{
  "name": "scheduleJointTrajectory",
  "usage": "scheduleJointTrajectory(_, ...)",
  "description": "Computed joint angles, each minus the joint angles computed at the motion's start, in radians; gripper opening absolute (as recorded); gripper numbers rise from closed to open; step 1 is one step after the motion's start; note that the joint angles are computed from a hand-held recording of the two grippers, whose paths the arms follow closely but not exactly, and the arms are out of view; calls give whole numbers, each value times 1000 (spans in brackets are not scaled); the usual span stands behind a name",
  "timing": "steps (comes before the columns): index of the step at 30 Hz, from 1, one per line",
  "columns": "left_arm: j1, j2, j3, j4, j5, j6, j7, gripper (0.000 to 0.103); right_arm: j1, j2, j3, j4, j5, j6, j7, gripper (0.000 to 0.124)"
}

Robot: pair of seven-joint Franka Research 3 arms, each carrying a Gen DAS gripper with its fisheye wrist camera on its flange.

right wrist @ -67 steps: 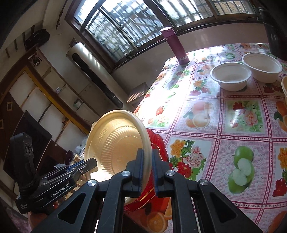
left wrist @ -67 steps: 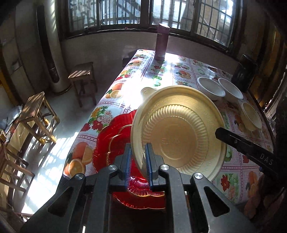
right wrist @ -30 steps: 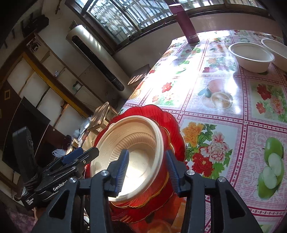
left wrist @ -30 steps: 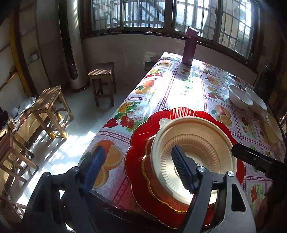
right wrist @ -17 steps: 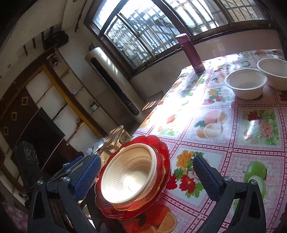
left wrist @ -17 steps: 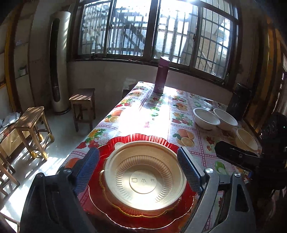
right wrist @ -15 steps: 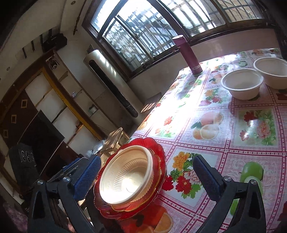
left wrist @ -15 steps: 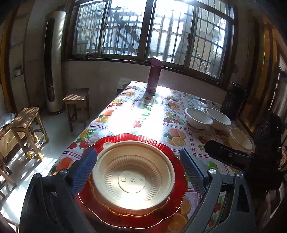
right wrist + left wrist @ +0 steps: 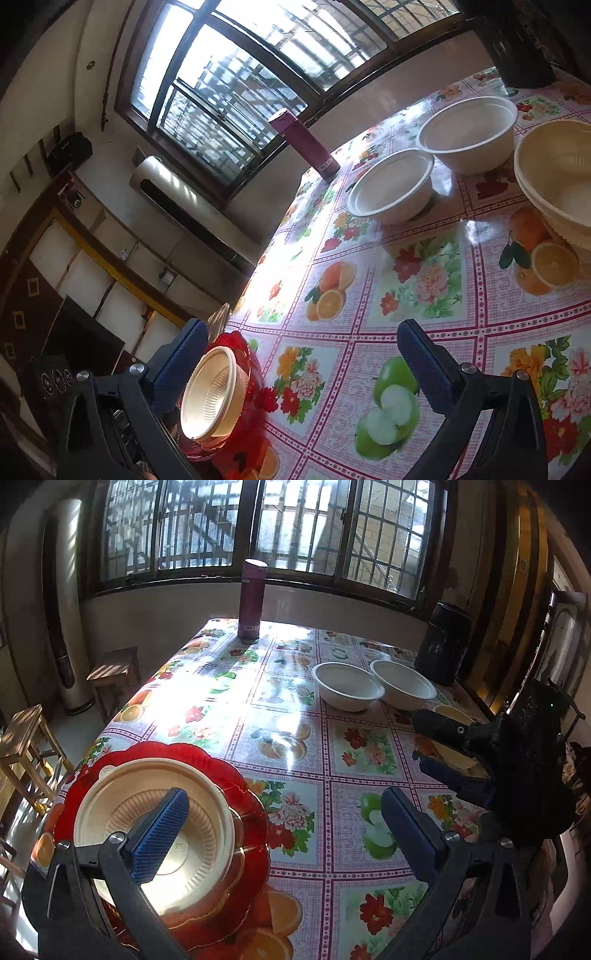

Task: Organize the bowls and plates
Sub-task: 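Move the left tool toward the large white bowl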

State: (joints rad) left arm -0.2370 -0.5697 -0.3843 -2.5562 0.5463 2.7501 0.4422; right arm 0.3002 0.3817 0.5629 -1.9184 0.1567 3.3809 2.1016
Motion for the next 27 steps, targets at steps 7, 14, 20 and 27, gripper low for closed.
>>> scheduleJointTrajectory(7, 14, 152, -8, 151, 19, -25, -9, 103, -366, 115, 308, -24, -205, 45, 115, 102)
scheduleJointTrajectory(14, 50, 237, 4, 322, 79, -97, -66, 103, -467, 291, 452, 145, -364, 51, 125, 102)
scheduleJointTrajectory(20, 60, 333, 37, 460, 135, -165, -110, 103, -328, 381, 354, 364, -416, 127, 150, 102)
scheduleJointTrajectory(27, -6, 547, 150, 633, -270, -265, 212, 103, -319, 550, 418, 505, -329, -68, 76, 102)
